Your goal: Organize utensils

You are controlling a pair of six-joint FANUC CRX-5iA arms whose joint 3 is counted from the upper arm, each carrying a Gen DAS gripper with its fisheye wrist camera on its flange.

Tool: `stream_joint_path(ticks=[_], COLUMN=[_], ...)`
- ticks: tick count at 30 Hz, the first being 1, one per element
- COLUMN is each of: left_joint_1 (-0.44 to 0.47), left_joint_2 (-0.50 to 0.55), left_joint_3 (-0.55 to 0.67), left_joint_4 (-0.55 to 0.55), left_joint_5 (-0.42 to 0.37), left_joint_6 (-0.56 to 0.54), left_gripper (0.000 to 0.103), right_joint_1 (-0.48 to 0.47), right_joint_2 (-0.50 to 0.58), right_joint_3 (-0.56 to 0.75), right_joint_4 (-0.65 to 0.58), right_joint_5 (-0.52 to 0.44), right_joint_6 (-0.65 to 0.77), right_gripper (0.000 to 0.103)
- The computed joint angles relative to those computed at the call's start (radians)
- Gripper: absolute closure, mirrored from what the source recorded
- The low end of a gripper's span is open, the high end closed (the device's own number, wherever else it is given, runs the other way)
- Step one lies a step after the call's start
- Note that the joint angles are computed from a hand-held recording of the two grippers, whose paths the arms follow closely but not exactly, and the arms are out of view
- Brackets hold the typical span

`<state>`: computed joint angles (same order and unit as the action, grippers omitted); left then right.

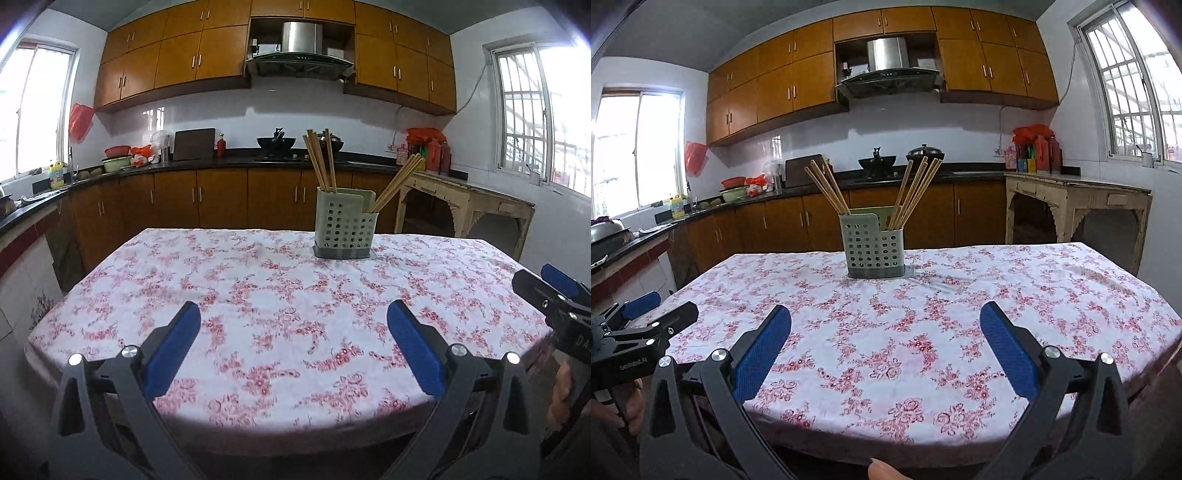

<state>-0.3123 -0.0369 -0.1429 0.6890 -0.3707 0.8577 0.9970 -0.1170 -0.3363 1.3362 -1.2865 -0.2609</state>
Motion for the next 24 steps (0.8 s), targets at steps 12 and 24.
stream_joint_path(ticks=[12,24], left_joint_1=[-0.022,-0.015], left_joint_2=[-0.029,-0.012], left_joint_3=[-0.059,-0.034], left_joint_4=[0.081,0.033], left_joint_5=[0.051,-0.001], left_joint_6=[-0.068,-0.014], left_gripper=[0.004,0.004], right_joint_1=[0.031,0.034], right_joint_2=[0.003,0.001], right_joint_3=[-0.012,-0.003], right_joint_4=[-0.006,-0.071], right_joint_5=[-0.04,-0.035], right_joint_6=[-0.043,-0.036], right_gripper=[0.002,0.002])
